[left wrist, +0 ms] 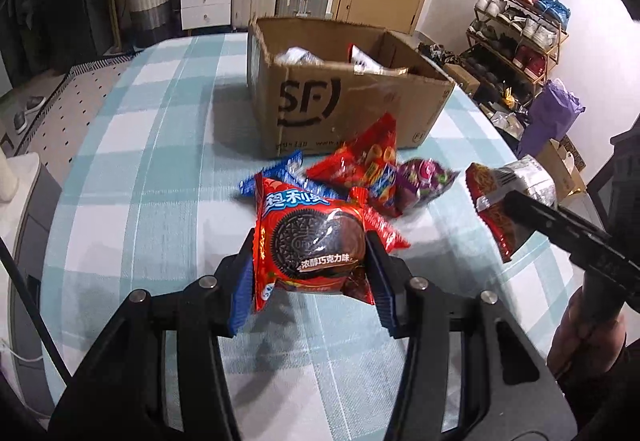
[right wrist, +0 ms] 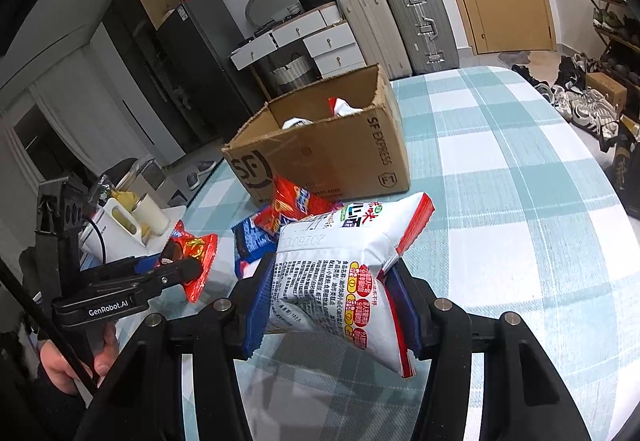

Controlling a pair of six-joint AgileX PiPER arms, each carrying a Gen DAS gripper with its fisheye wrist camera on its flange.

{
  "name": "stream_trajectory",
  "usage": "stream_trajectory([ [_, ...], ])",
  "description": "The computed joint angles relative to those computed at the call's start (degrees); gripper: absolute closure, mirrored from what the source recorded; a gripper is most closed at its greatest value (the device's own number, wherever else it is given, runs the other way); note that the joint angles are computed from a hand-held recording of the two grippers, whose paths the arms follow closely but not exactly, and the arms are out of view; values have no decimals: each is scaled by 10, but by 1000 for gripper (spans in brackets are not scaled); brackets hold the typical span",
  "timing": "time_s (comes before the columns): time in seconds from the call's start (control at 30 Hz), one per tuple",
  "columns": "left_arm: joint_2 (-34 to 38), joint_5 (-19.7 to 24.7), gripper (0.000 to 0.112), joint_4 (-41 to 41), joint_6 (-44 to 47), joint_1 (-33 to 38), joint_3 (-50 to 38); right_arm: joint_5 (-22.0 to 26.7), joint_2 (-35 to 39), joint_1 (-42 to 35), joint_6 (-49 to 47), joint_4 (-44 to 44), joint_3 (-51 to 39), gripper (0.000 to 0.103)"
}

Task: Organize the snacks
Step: 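Carry both packs over the cardboard box and open both grippers to drop them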

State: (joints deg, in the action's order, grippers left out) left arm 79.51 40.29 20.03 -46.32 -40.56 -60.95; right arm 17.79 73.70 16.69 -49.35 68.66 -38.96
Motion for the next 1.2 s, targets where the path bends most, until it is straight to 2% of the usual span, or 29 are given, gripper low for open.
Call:
stream_trajectory([
  [0.17,13,21,65,-16,39,10,-51,8,7,-1,23,-30,-32,49],
  [0.4,46,65,65,-35,88,23,-151,54,48,-14,74,-90,-132,49],
  [0.57,82,97,65,-50,128,34,-233,67,75,-11,120,-140,-204,49],
  [0.87,198,169,65,-98,206,80,-436,113,146,-22,198,-203,-347,49],
  [1.2,352,271,65,-126,259,114,-691,159,243,-22,294,-287,-511,49],
])
